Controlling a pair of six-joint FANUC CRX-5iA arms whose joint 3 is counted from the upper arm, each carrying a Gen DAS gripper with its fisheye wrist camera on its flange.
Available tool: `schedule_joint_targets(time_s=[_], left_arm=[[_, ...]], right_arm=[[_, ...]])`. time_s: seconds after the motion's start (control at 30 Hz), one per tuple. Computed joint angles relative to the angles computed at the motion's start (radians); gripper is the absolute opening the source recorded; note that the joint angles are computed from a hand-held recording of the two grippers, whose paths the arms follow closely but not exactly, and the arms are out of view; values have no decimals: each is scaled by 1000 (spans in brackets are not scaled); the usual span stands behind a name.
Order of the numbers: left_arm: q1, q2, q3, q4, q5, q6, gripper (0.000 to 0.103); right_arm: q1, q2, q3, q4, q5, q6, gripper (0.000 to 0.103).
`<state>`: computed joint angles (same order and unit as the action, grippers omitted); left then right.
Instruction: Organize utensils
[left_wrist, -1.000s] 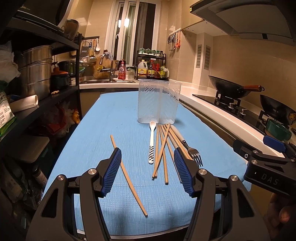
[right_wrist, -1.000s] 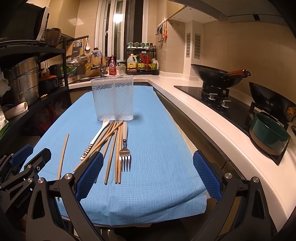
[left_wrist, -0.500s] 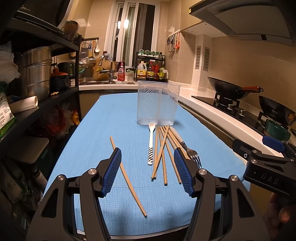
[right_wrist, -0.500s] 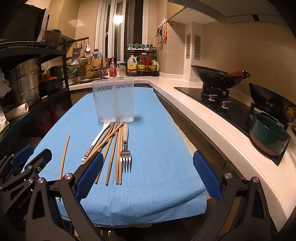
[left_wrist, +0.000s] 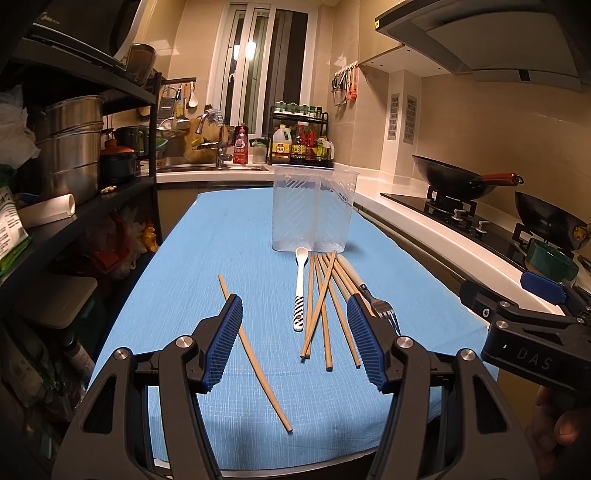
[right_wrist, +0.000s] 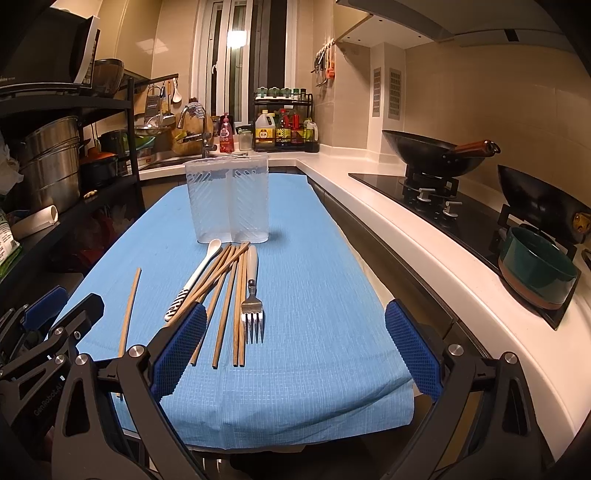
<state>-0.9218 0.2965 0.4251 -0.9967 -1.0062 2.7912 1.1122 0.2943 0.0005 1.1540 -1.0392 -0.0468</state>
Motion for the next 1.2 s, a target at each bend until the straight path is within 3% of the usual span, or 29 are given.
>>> schedule_joint_targets(time_s=[0.67, 0.77, 0.83, 0.9, 1.0, 1.2], left_arm=[[-3, 2, 3, -1, -4, 2, 58], [-3, 4, 3, -1, -11, -1, 54], [5, 5, 1, 16, -15, -6, 49], [20, 7, -4, 45, -18, -13, 39], [34, 20, -3, 71, -42, -18, 35], [77, 41, -12, 157, -48, -9, 34]], right_arm=[[2, 1, 1, 0, 2, -6, 95], [-3, -5, -9, -4, 14, -18, 91], [-13, -11, -21, -4, 37, -32, 86], [-28, -17, -35, -3, 72, -45, 72], [-69, -38, -70, -18, 190, -76, 51], [-143, -8, -57, -115, 391, -53, 52]])
